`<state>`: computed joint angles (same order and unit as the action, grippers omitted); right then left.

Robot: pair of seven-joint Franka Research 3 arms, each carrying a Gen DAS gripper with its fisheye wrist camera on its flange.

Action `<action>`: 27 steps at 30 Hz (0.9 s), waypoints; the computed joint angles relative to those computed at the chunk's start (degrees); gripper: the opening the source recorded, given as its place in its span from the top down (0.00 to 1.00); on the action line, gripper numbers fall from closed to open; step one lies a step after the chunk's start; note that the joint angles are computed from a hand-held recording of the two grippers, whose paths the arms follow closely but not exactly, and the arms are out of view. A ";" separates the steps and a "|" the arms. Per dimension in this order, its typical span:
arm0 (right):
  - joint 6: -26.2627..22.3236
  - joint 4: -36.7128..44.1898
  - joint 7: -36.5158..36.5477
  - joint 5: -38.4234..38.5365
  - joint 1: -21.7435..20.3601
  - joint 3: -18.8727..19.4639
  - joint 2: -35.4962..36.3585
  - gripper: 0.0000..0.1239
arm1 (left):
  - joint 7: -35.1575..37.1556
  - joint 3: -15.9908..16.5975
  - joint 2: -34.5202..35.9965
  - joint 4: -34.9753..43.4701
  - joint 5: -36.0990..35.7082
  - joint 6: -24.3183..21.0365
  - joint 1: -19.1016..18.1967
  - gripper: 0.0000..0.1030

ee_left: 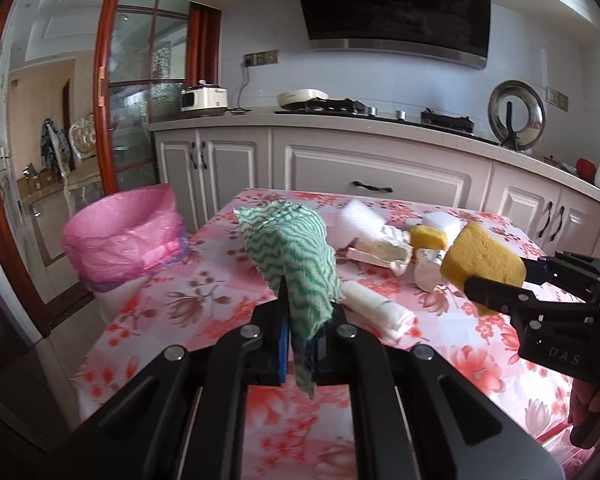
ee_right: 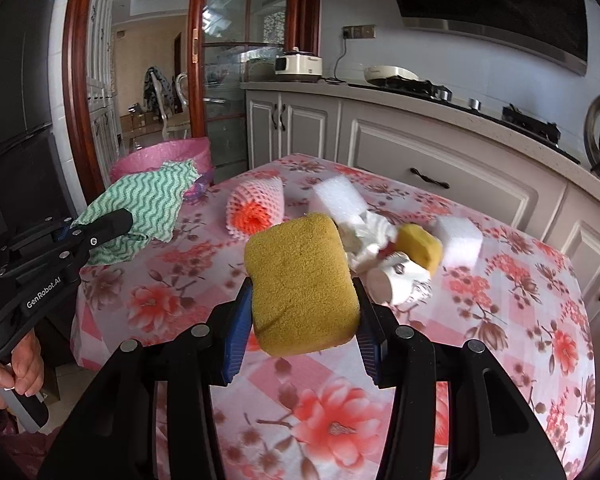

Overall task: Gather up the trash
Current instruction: 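Carry the green cloth and yellow sponge over the pink bin and open both tools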

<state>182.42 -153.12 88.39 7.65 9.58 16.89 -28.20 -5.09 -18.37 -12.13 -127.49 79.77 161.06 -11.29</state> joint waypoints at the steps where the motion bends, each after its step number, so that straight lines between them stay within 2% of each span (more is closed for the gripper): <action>1: 0.07 0.63 -0.11 -0.07 0.44 0.02 0.58 0.63 | -0.14 0.24 -0.83 -0.72 -0.11 -0.14 0.14 0.93; 7: 0.29 4.42 -1.05 -0.58 2.68 0.27 4.32 0.63 | 0.00 0.58 -4.94 -4.13 -1.23 -0.89 1.95 0.93; 14: 1.20 11.63 -3.59 -1.59 5.61 -0.27 12.07 0.63 | 0.95 0.34 -7.56 -5.92 -2.86 -3.04 4.61 0.93; 20: 0.00 19.23 -7.51 0.23 11.94 -4.90 19.32 0.63 | 3.19 1.04 -7.78 -5.90 -5.07 -5.12 6.75 0.93; 23: -0.96 24.16 -12.12 4.40 16.34 -8.01 23.30 0.63 | 4.14 1.69 -7.57 -5.66 -5.91 -5.58 7.90 0.93; 27: -2.64 30.62 -17.42 9.17 17.91 -8.09 28.13 0.63 | 5.17 2.47 -7.08 -5.00 -6.37 -6.00 9.31 0.93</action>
<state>179.77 -122.50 70.97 16.82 27.50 8.80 -0.07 0.08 -15.90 -19.20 -132.49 73.40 155.06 -1.98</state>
